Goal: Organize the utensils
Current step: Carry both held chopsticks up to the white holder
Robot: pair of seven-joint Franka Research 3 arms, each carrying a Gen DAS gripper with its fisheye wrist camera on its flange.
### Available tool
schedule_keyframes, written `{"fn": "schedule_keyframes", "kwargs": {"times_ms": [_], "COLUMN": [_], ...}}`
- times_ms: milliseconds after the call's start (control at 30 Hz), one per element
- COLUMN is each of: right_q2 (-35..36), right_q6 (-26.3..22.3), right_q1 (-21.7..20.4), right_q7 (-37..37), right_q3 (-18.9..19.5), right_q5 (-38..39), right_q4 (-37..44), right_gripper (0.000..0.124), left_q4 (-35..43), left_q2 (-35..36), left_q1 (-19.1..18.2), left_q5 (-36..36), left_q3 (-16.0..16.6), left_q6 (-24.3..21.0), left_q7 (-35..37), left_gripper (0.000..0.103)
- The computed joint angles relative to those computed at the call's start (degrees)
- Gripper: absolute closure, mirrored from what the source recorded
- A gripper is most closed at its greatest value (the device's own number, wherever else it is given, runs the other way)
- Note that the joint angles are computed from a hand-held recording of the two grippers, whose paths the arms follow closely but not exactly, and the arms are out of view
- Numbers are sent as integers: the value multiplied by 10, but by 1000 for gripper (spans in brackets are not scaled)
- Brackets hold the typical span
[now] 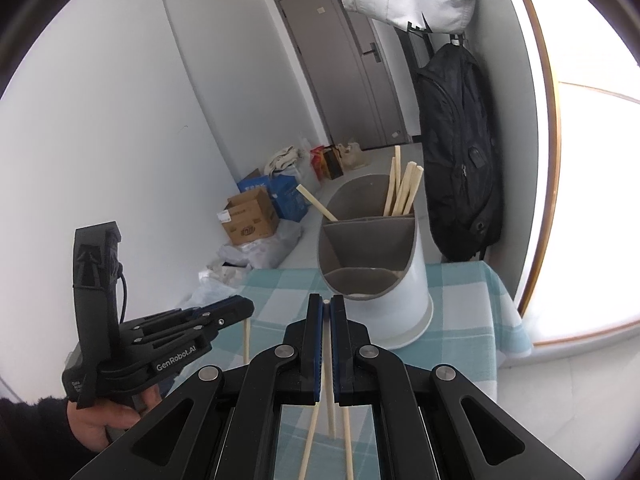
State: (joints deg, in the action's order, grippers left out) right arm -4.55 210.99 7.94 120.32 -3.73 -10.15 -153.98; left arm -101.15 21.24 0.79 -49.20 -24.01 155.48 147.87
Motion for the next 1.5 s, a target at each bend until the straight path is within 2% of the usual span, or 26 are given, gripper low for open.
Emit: {"fn": "schedule_keyframes", "kwargs": {"times_ms": [167, 400, 567, 967, 1300, 1433, 1500], "right_q2": [-7, -5, -10, -36, -58, -61, -59], "right_q6": [-3, 1, 1, -20, -65, -87, -97], "right_q1": [9, 24, 28, 30, 30, 43, 60], "right_q7": [-47, -84, -93, -132, -123, -104, -77], "right_q3": [21, 31, 30, 22, -18, -52, -84], "right_q5": [68, 126, 138, 170, 127, 93, 58], "right_q4": [-4, -3, 0, 21, 68, 95, 112], "right_gripper": [121, 121, 121, 121, 121, 121, 121], "left_q4": [-8, -7, 6, 52, 117, 165, 194], "left_q2": [-21, -38, -39, -35, -24, -8, 7], "left_q1": [19, -2, -10, -24, -28, -33, -35], "left_q5": [-58, -94, -102, -84, -46, -29, -18], "left_q3": [-12, 14, 30, 41, 40, 37, 34], "left_q6": [-20, -45, -74, -104, -148, -158, -166], "left_q7": [57, 124, 130, 111, 55, 29, 14], "left_gripper": [100, 100, 100, 100, 100, 100, 100]}}
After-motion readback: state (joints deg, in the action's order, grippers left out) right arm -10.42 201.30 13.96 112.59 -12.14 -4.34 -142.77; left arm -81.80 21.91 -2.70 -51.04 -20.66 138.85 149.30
